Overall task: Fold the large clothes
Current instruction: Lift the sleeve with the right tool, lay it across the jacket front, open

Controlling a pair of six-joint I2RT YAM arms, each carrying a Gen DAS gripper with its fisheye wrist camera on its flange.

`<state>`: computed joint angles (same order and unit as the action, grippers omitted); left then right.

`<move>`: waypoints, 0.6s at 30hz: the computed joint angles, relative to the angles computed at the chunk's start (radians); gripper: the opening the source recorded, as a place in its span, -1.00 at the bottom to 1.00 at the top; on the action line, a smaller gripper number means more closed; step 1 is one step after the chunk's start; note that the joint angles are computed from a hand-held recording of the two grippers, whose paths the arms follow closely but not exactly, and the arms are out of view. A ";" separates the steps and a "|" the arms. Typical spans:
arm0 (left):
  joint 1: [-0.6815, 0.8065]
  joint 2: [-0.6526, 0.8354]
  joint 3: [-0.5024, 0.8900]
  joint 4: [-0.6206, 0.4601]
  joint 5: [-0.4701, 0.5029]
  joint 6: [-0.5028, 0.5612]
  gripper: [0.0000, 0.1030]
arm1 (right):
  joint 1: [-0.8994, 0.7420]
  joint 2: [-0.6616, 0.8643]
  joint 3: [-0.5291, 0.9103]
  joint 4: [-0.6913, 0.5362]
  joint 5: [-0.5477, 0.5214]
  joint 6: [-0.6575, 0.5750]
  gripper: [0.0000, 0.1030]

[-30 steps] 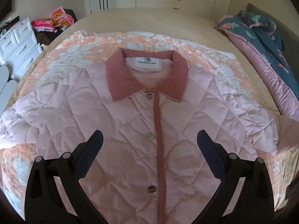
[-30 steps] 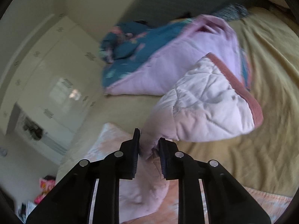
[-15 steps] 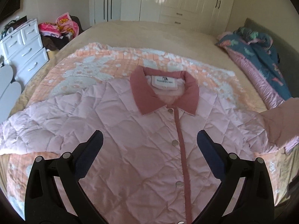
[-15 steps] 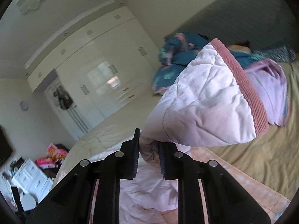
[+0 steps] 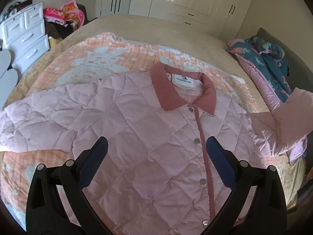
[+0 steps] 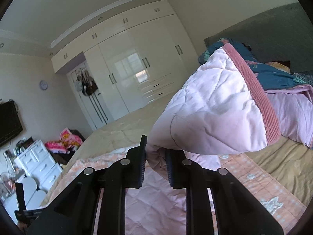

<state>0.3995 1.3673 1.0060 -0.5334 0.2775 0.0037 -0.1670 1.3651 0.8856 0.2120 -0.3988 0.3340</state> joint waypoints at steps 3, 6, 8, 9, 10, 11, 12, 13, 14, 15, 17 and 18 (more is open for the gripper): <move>0.029 -0.006 0.010 -0.016 0.024 0.013 0.82 | 0.045 -0.034 -0.005 -0.030 0.022 -0.014 -0.67; 0.064 -0.010 0.012 -0.028 0.075 0.037 0.82 | 0.104 -0.061 0.004 -0.062 0.063 -0.031 -0.67; 0.088 -0.011 0.009 -0.035 0.109 0.052 0.82 | 0.144 -0.069 0.018 -0.086 0.089 -0.040 -0.67; 0.097 -0.010 0.007 -0.038 0.120 0.058 0.82 | 0.148 -0.069 0.021 -0.092 0.088 -0.047 -0.67; 0.108 -0.008 0.002 -0.041 0.133 0.065 0.82 | 0.166 -0.069 0.030 -0.103 0.101 -0.052 -0.67; 0.114 -0.005 0.001 -0.043 0.140 0.071 0.82 | 0.183 -0.065 0.038 -0.111 0.112 -0.055 -0.67; 0.122 0.001 -0.002 -0.047 0.152 0.080 0.82 | 0.198 -0.063 0.042 -0.117 0.119 -0.056 -0.67; 0.129 0.009 -0.003 -0.050 0.166 0.090 0.82 | 0.208 -0.055 0.051 -0.123 0.121 -0.062 -0.67; 0.134 0.010 -0.009 -0.050 0.171 0.096 0.82 | 0.223 -0.054 0.057 -0.132 0.131 -0.066 -0.67; 0.138 0.012 -0.015 -0.045 0.172 0.100 0.82 | 0.242 -0.051 0.064 -0.139 0.145 -0.069 -0.67; 0.152 0.018 -0.022 -0.039 0.189 0.104 0.82 | 0.282 -0.044 0.081 -0.160 0.173 -0.081 -0.67; 0.160 0.021 -0.024 -0.039 0.203 0.103 0.82 | 0.301 -0.035 0.089 -0.164 0.187 -0.084 -0.67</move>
